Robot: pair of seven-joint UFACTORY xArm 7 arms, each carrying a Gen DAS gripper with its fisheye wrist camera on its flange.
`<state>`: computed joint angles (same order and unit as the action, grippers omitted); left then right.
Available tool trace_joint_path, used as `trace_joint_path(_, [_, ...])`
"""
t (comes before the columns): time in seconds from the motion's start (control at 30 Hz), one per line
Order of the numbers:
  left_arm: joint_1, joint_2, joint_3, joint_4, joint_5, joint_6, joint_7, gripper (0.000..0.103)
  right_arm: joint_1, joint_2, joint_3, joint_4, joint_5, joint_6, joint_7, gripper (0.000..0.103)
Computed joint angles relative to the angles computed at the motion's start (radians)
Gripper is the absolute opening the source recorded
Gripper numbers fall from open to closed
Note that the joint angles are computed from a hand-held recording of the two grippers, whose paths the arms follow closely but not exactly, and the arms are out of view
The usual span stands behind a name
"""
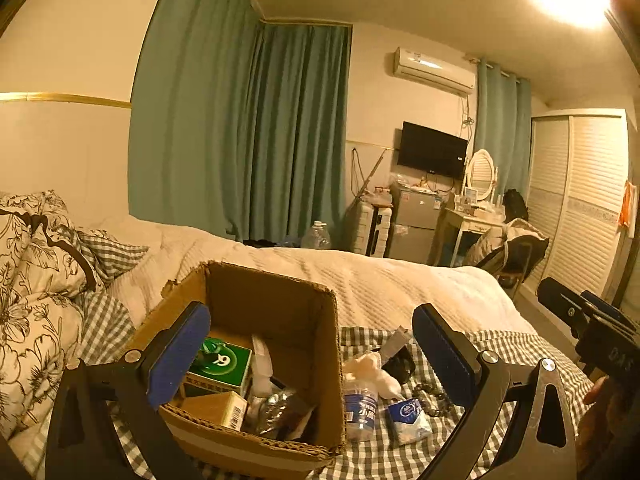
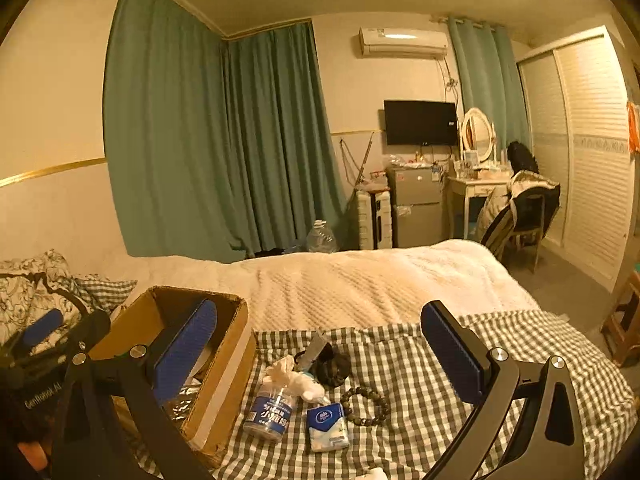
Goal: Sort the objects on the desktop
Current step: 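Move both grippers back to the remaining items on the sheet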
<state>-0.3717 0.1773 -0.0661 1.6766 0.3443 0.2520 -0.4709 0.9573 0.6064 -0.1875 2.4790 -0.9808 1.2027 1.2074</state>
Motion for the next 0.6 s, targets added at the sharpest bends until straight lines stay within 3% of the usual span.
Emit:
trace_joint_path(0.23, [-0.032, 0.007, 0.009, -0.031, 0.048, -0.025, -0.042, 0.103, -0.018, -0.120, 0.040, -0.202, -0.053, -0.021, 0.082, 0.103])
trace_joint_path(0.6, [-0.091, 0.027, 0.024, -0.106, 0.156, -0.059, -0.100, 0.103, -0.124, -0.216, 0.157, -0.380, -0.051, -0.021, 0.104, 0.103])
